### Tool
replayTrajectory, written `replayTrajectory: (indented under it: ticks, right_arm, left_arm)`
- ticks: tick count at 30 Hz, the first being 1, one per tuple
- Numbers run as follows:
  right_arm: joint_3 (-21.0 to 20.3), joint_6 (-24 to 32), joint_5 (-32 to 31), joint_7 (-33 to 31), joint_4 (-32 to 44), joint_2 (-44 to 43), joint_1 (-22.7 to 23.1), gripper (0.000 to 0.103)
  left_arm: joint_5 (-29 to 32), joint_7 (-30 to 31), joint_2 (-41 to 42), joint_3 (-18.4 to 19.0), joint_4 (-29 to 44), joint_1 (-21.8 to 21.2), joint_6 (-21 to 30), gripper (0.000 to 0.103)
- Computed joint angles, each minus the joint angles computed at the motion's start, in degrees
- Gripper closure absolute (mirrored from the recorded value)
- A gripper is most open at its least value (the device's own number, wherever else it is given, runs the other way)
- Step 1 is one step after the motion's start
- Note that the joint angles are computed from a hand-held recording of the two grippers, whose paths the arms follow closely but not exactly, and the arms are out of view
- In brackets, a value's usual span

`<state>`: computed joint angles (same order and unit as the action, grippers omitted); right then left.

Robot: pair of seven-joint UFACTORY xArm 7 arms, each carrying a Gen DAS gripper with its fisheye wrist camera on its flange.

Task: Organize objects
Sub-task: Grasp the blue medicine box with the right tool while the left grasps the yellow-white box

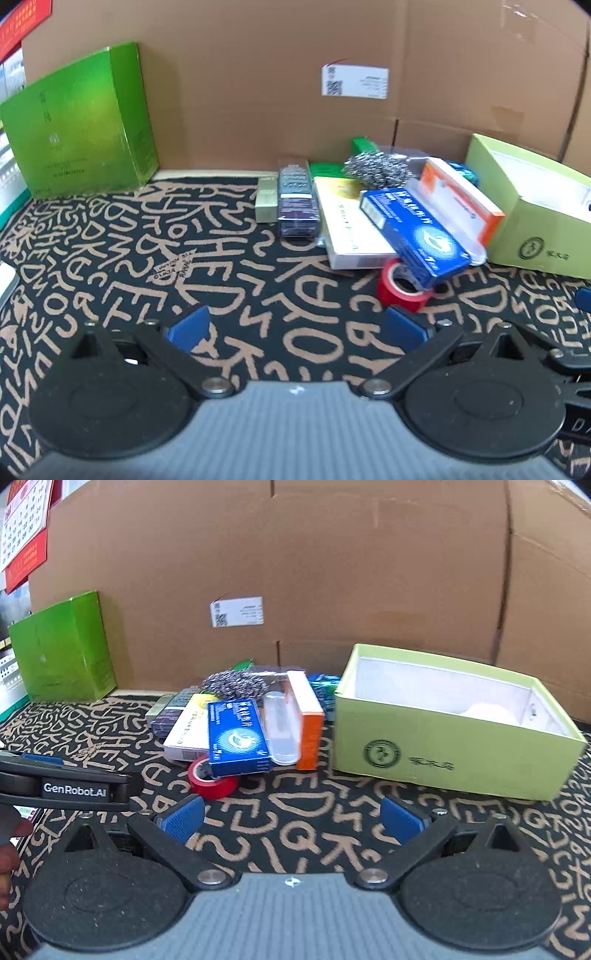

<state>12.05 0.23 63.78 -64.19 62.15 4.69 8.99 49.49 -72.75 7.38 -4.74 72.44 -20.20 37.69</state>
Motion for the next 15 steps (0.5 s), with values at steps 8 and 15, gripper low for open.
replayTrajectory:
  ticks: [8,15]
  right_arm:
    - [-2.3,0.4,-20.1,18.2,4.1,5.9,3.0,0.000]
    - [-3.3,3.3,-32.0,29.0,8.9,10.5,3.5,0.000]
  left_arm:
    - [-5.3,5.6,3.0,1.6,1.8,2.0,-2.9,0.000]
    - [-9.4,8.6,4.7,3.1,2.8,2.7,-3.4,0.000]
